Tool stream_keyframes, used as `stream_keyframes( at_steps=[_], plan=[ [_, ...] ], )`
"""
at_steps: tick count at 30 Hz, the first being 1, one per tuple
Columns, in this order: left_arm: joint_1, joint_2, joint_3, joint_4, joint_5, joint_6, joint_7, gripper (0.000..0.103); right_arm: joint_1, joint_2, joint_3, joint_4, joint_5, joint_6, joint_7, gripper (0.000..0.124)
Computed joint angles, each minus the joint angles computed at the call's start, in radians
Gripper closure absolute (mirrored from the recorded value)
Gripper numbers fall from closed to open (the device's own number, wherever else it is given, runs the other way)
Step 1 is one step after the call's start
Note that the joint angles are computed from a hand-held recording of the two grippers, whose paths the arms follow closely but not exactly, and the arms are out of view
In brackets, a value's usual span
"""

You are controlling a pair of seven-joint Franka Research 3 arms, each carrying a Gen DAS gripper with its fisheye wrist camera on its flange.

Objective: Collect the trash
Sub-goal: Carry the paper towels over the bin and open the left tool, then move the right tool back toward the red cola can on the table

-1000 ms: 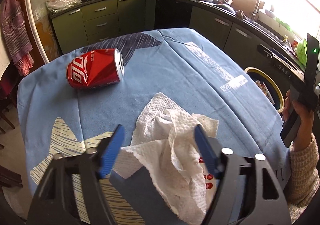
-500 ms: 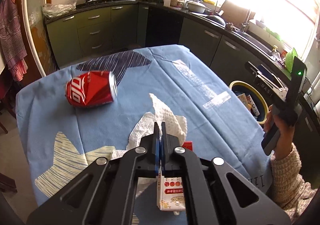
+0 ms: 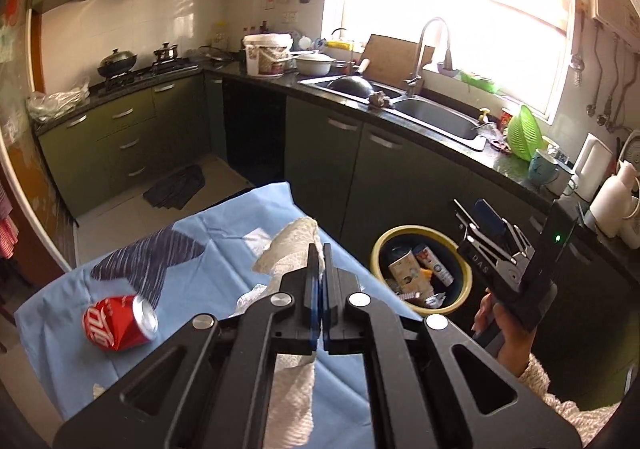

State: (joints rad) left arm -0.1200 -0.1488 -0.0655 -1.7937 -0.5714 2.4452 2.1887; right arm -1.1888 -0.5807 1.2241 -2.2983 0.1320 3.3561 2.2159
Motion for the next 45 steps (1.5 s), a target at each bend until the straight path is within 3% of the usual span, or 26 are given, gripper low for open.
stream_keyframes(
  at_steps=[6, 14, 20, 25, 27, 29, 31, 35, 37, 39, 41, 45],
  plan=[
    [-0.048, 0.149, -0.082, 0.228, -0.007, -0.087, -0.022, 0.102, 0.119, -0.108, -0.191, -0.144, 0.04, -0.02, -0.006, 0.057],
    [-0.125, 0.395, -0.212, 0.502, 0.203, -0.092, -0.167, 0.102, 0.197, -0.142, -0.342, -0.272, 0.063, -0.015, -0.05, 0.056],
    [-0.195, 0.539, -0.245, 0.629, 0.367, -0.117, -0.271, 0.102, 0.243, -0.124, -0.418, -0.334, 0.122, 0.024, -0.103, 0.056],
    [-0.245, 0.613, -0.229, 0.642, 0.5, -0.155, -0.341, 0.102, 0.29, -0.091, -0.469, -0.348, 0.175, 0.041, -0.165, 0.056],
    [-0.27, 0.643, -0.211, 0.644, 0.573, -0.183, -0.368, 0.092, 0.31, -0.077, -0.478, -0.348, 0.196, 0.048, -0.188, 0.056],
    [-0.284, 0.642, -0.195, 0.609, 0.64, -0.171, -0.387, 0.057, 0.321, -0.073, -0.479, -0.343, 0.217, 0.044, -0.212, 0.056],
    [-0.27, 0.625, -0.199, 0.573, 0.659, -0.16, -0.386, 0.055, 0.318, -0.081, -0.462, -0.335, 0.237, 0.039, -0.227, 0.056],
    [-0.174, 0.525, -0.25, 0.468, 0.535, -0.124, -0.327, 0.055, 0.361, -0.073, -0.485, -0.322, 0.249, 0.034, -0.255, 0.056],
    [-0.105, 0.42, -0.276, 0.349, 0.408, -0.036, -0.242, 0.052, 0.388, -0.063, -0.496, -0.309, 0.248, 0.03, -0.273, 0.054],
    [-0.045, 0.294, -0.28, 0.207, 0.249, 0.074, -0.125, 0.041, 0.43, -0.032, -0.515, -0.283, 0.236, 0.027, -0.298, 0.053],
    [-0.012, 0.171, -0.249, 0.078, 0.075, 0.159, 0.007, 0.031, 0.485, 0.01, -0.537, -0.25, 0.218, 0.025, -0.332, 0.052],
    [-0.008, -0.012, -0.122, -0.123, -0.142, 0.267, 0.196, 0.025, 0.62, 0.116, -0.577, -0.155, 0.157, -0.01, -0.423, 0.052]
  ],
)
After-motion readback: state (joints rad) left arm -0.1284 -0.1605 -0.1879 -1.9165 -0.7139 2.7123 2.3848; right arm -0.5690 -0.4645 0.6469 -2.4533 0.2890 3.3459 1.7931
